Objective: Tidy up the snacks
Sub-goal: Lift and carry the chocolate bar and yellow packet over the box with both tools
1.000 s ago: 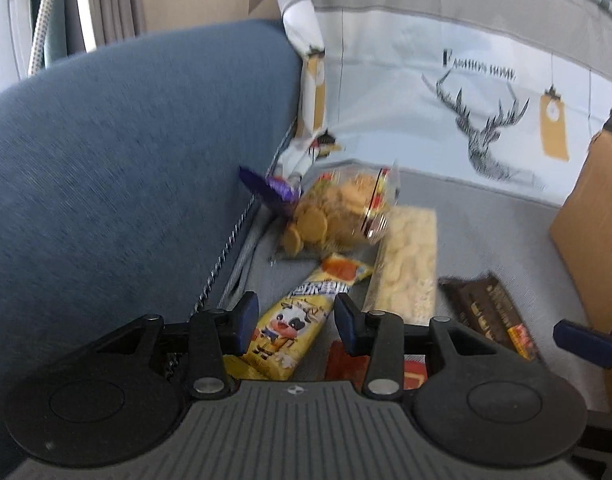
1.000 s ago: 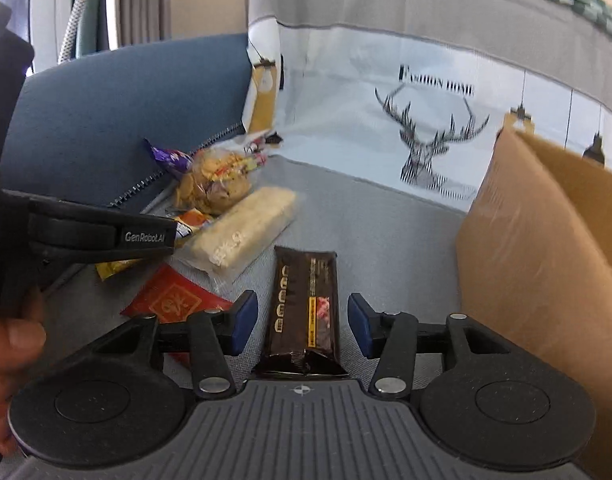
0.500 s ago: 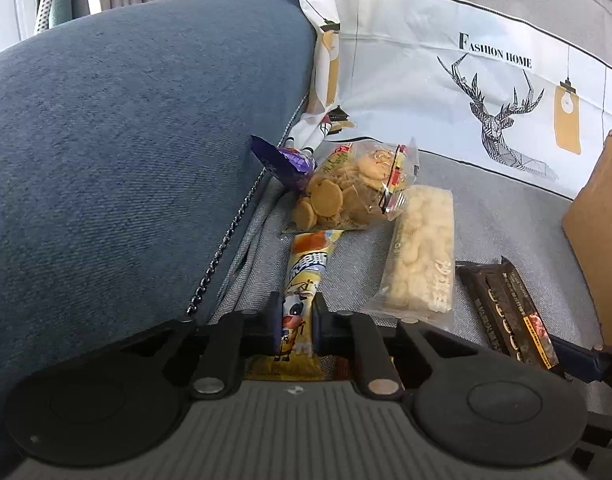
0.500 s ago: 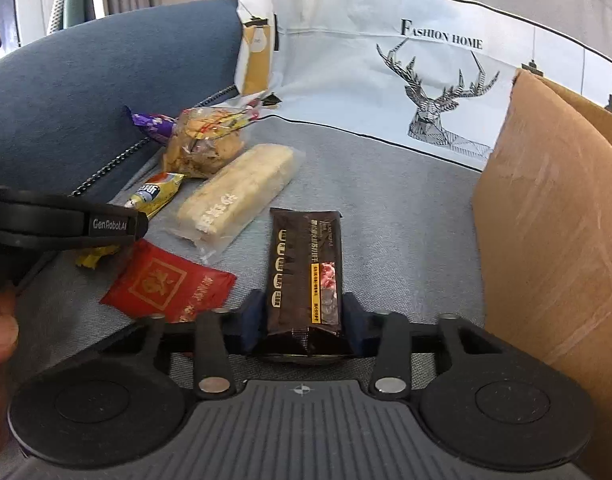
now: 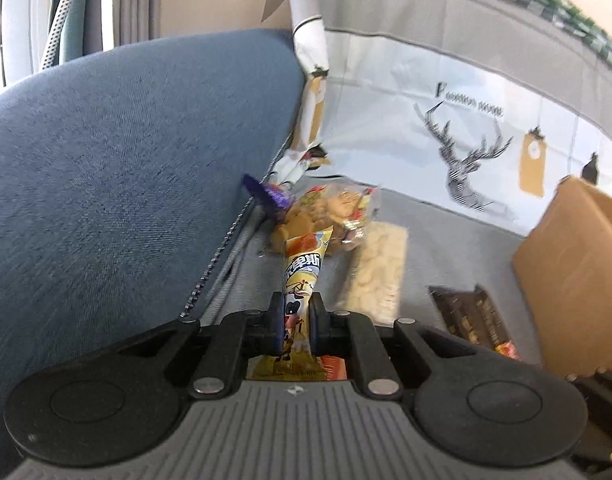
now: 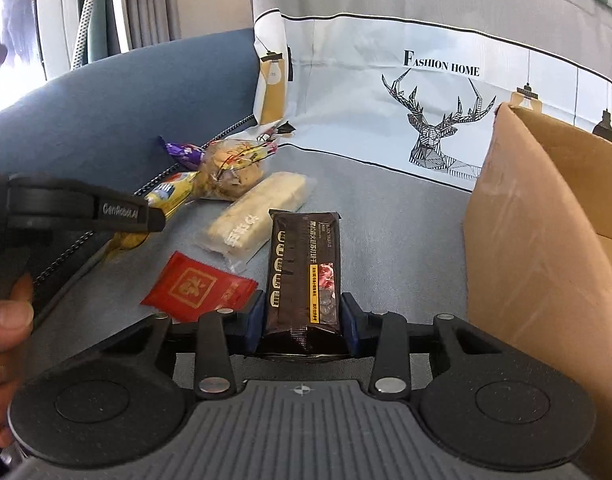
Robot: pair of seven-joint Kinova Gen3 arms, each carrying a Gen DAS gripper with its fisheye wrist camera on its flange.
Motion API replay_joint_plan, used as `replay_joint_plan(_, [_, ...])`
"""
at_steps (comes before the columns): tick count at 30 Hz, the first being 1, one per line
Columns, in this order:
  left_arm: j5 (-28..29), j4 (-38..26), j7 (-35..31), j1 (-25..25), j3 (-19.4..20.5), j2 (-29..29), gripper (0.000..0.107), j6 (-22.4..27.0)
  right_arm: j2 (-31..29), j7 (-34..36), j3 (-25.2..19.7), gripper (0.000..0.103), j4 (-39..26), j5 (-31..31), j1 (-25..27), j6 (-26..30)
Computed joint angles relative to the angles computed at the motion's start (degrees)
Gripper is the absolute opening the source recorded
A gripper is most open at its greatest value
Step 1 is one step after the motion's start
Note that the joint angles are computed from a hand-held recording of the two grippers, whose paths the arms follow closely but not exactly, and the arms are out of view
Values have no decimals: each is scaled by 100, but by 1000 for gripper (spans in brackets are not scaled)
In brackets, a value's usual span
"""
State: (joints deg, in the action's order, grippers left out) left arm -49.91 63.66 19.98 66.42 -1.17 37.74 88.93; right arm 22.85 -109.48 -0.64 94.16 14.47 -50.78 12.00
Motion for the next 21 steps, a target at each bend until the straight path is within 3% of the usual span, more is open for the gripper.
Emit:
replay_joint_plan(6, [-173, -325, -31, 218, -54, -4, 12, 183, -413, -31, 52, 41, 484, 103, -126, -219])
replay_joint_plan(14, [-314, -791, -43, 429, -112, -51, 12, 507, -1009, -303, 701, 41, 1116, 345, -694, -640])
replay_joint_plan(21, [-400, -1405, -586, 538, -195, 119, 12, 439, -1468, -739, 1603, 41, 1378, 820, -1439, -828])
